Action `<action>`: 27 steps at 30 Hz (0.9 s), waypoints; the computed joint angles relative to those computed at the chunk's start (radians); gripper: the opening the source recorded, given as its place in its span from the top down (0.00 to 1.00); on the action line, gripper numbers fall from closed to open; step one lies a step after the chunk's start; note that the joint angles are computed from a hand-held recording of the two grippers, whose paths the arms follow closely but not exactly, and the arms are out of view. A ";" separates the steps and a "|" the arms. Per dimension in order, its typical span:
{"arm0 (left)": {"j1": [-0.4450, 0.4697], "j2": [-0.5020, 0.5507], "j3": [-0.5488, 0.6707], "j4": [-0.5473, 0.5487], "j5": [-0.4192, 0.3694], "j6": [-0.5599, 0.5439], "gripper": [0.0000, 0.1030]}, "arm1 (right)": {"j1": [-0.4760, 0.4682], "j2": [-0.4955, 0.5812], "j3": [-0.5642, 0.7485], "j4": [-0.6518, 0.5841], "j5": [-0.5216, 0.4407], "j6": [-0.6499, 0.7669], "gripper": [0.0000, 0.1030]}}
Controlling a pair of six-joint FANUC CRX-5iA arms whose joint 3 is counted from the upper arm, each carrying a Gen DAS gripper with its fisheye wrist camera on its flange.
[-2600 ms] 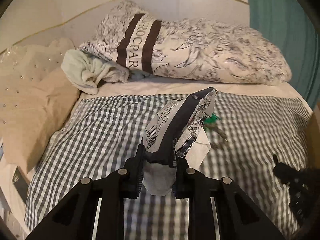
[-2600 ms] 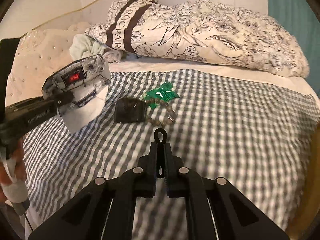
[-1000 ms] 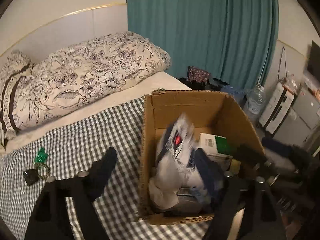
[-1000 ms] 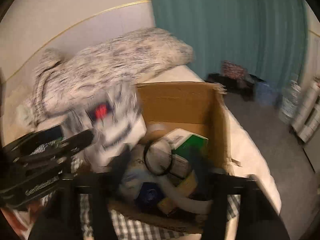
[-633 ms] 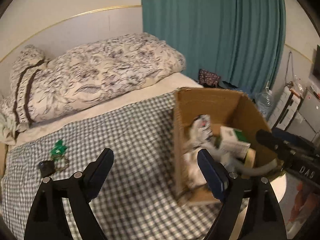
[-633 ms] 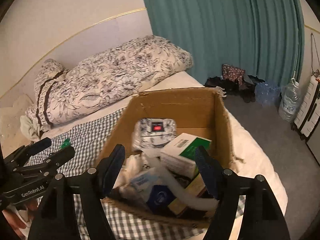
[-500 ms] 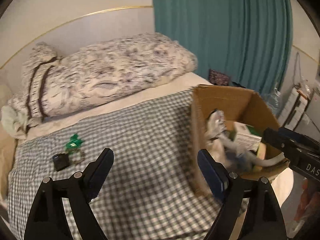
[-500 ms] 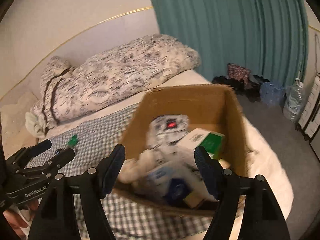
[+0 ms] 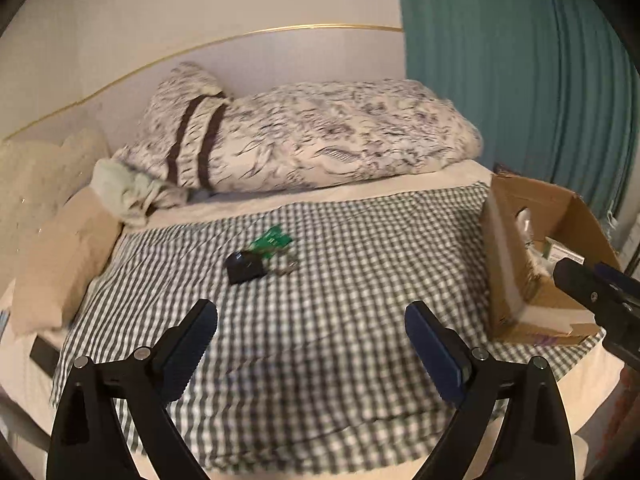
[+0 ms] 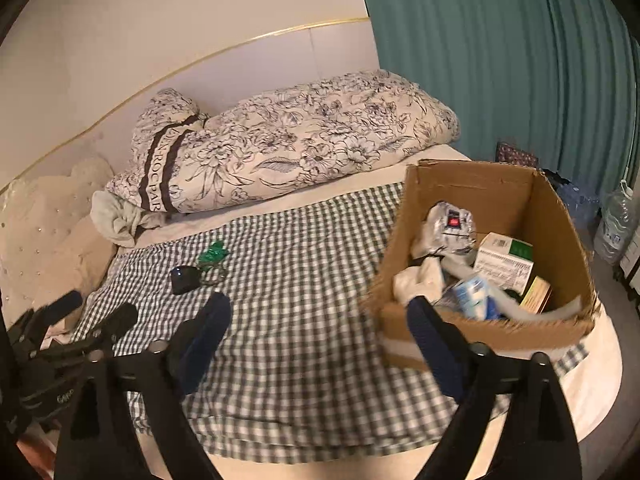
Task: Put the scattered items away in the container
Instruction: 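Move both tools back over the bed toward the black case and bead bracelet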
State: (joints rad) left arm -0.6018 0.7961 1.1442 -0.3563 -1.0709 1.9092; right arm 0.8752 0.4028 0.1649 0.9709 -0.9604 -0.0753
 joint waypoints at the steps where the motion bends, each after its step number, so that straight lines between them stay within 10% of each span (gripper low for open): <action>1: 0.005 -0.020 -0.037 -0.001 0.010 0.008 0.01 | 0.009 0.013 0.020 -0.014 -0.007 0.016 0.05; 13: 0.049 -0.224 -0.376 -0.020 0.151 0.074 0.00 | 0.093 0.070 0.069 -0.078 -0.045 0.011 0.00; 27: 0.118 -0.224 -0.424 0.018 0.161 0.160 0.00 | 0.104 0.082 0.055 -0.009 0.007 -0.009 0.00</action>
